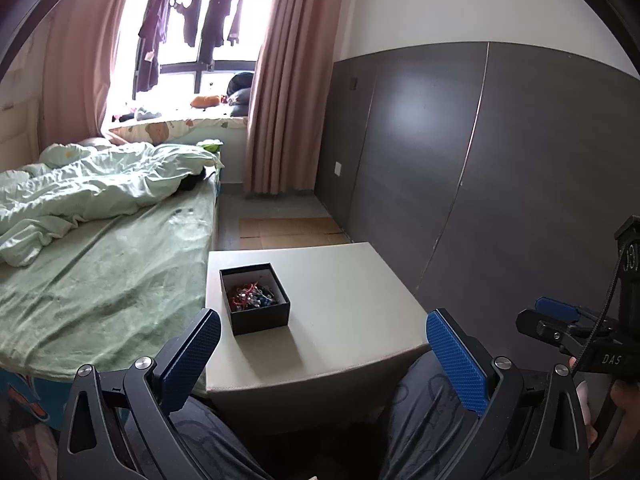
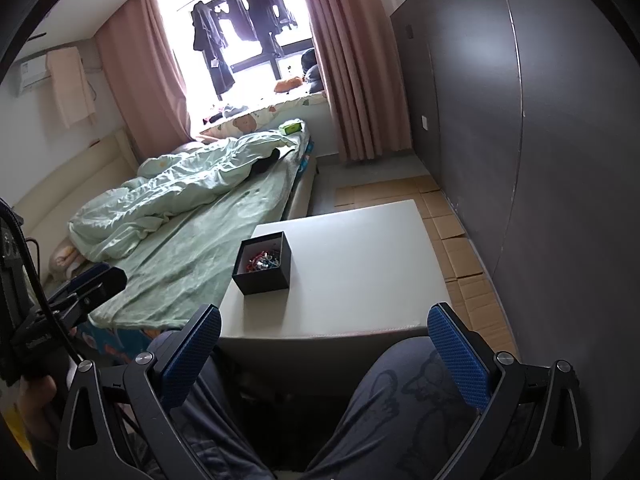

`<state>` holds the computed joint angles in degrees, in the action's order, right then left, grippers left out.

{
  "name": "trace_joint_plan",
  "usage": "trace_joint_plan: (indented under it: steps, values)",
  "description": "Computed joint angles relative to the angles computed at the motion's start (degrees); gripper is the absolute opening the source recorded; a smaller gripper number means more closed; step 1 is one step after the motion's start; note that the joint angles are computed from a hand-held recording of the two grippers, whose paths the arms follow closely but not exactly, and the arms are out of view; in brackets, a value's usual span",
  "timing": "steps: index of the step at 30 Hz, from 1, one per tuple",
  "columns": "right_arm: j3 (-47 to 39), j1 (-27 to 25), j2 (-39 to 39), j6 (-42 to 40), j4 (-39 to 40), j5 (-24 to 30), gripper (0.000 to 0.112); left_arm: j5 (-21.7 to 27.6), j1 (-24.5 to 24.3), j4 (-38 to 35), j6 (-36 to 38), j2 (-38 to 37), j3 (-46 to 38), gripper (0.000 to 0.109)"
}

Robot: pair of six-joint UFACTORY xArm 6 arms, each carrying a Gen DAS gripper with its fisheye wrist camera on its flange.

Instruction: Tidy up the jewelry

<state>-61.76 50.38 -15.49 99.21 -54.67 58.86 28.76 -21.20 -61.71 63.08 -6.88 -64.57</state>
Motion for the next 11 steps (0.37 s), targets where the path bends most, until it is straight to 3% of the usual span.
trace_joint_plan:
  steps: [11]
  values:
    - [0.20, -0.09, 0.64, 0.40, 0.61, 0.49, 0.103, -2.35, -1.11, 2.70, -2.41, 1.19, 0.17, 0.103]
